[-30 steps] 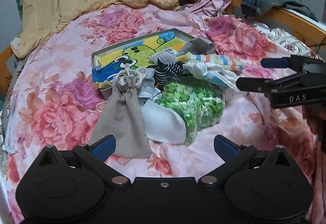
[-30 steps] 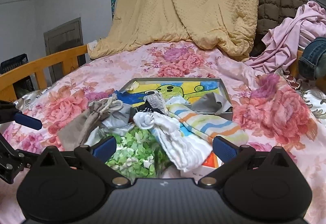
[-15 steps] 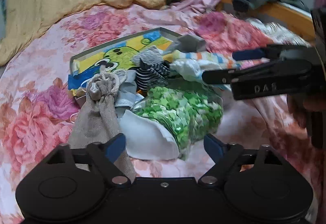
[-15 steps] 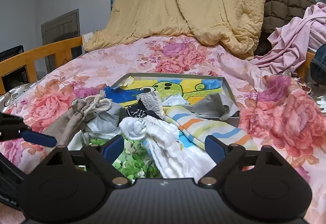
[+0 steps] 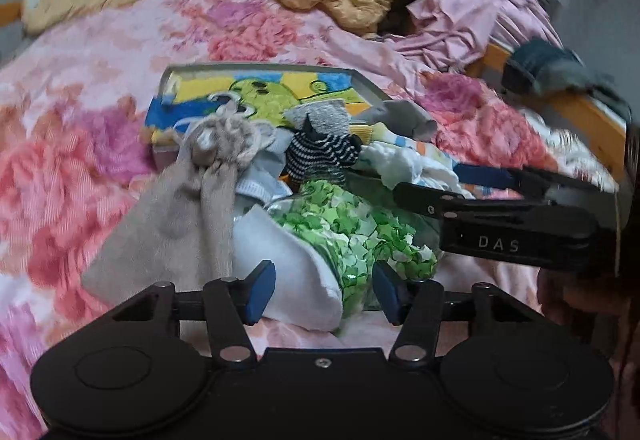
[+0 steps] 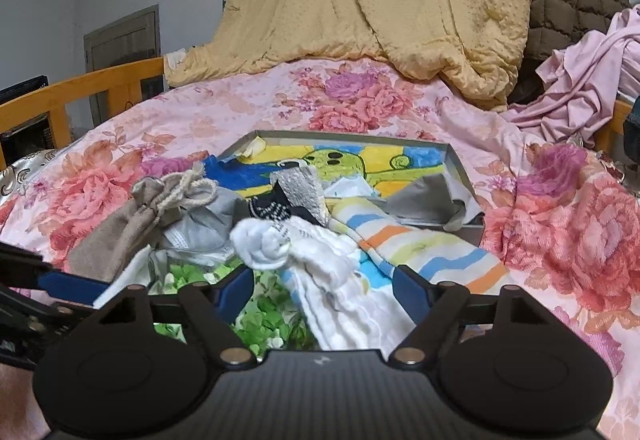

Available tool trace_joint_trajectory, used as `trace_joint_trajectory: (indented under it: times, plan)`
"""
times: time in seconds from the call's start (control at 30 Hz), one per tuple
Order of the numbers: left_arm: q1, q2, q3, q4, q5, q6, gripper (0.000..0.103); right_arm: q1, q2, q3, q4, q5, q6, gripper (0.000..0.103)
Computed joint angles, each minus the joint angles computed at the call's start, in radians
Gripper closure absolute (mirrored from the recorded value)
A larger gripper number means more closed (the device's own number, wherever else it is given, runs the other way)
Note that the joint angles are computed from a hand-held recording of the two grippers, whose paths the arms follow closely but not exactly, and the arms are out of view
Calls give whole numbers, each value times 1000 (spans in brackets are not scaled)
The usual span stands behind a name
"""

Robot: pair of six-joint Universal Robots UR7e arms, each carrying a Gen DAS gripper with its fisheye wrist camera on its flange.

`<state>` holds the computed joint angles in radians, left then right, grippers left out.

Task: Organize soft objects
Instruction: 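Grasp the white socks with the right tool while the left tool grasps the white cloth, then lift the white socks and white cloth into the painted tray and open both tools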

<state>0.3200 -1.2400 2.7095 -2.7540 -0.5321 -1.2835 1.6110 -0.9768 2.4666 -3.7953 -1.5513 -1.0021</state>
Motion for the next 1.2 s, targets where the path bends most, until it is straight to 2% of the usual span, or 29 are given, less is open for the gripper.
trace_joint_trajectory:
  times: [0.13,0.2,0.33,0.53,0.63,0.77,0.93,1.0,1.03,1.1,1.2]
  plan:
    - [-12,-11,21,-18,-10,-74,50,-5,3,-6,1,0,4,35]
    - [-11,-7,34,-64,-15,-84,54,-8,2,-9,4,-3,14,38]
    - [-18,-10,48,-89,-14,-104,57,-11,0,-12,12,-1,28,40]
    - [-36,-75,50,47,4,-227,61,-8,5,-11,3,-1,23,43]
    - [-31,-84,54,60,11,-249,61,-7,5,-10,6,2,21,48]
    - [-17,-75,51,43,10,-235,69,-4,6,-6,7,1,13,55]
    - [9,-34,56,-70,9,-161,78,-1,3,-2,10,-2,0,74]
    - [20,-9,61,-141,8,-116,89,-1,3,1,6,-2,-7,79]
    - [23,4,63,-169,7,-102,91,0,2,2,8,-4,-6,82]
    - [26,25,70,-220,9,-80,97,-1,-5,3,20,0,0,83]
    - [32,56,81,-313,10,-45,102,-5,-19,10,36,18,8,85]
